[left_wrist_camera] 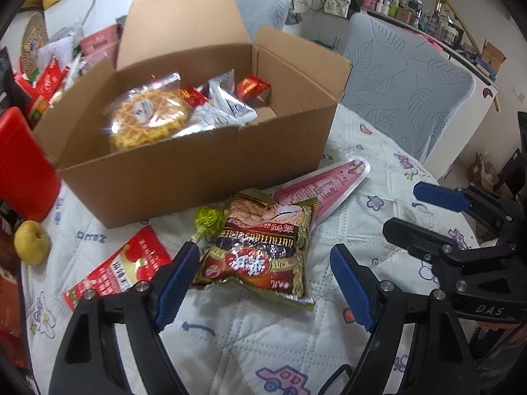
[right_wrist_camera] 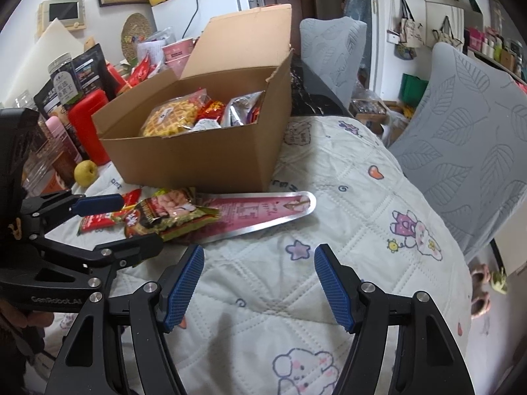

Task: Organize snacks
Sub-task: 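Grasp the brown cereal bag on the table with the left tool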

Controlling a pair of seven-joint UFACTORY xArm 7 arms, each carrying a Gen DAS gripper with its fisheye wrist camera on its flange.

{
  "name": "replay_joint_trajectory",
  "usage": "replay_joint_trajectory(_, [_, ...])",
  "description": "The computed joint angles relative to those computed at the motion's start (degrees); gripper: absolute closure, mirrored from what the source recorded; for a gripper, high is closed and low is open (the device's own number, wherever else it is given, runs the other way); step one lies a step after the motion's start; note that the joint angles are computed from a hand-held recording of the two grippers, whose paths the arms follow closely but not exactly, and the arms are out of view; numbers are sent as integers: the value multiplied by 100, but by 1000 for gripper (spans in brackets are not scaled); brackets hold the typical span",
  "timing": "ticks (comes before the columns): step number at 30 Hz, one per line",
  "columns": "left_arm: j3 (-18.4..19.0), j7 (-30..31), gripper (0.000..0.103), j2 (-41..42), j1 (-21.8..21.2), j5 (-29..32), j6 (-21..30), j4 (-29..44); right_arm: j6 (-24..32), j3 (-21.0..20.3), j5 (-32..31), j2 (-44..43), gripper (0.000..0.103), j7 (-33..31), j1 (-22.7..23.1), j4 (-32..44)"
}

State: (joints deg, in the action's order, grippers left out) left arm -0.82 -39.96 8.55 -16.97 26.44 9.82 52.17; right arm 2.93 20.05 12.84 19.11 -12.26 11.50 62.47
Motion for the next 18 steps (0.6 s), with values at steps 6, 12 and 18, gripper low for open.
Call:
replay_joint_trajectory(6, [-14, 320, 21, 353, 6, -234, 150, 311, 126, -138, -84, 154, 33, 64, 57, 203])
replay_joint_trajectory(12, [-230, 1020, 29, 657, 264, -1175, 224, 481, 356, -200, -103, 347, 33, 58, 51, 477])
replay_joint_trajectory(18, [-13, 1174, 43, 523, 39, -1243, 40, 329, 701, -217, -23, 649, 33, -41, 30, 903])
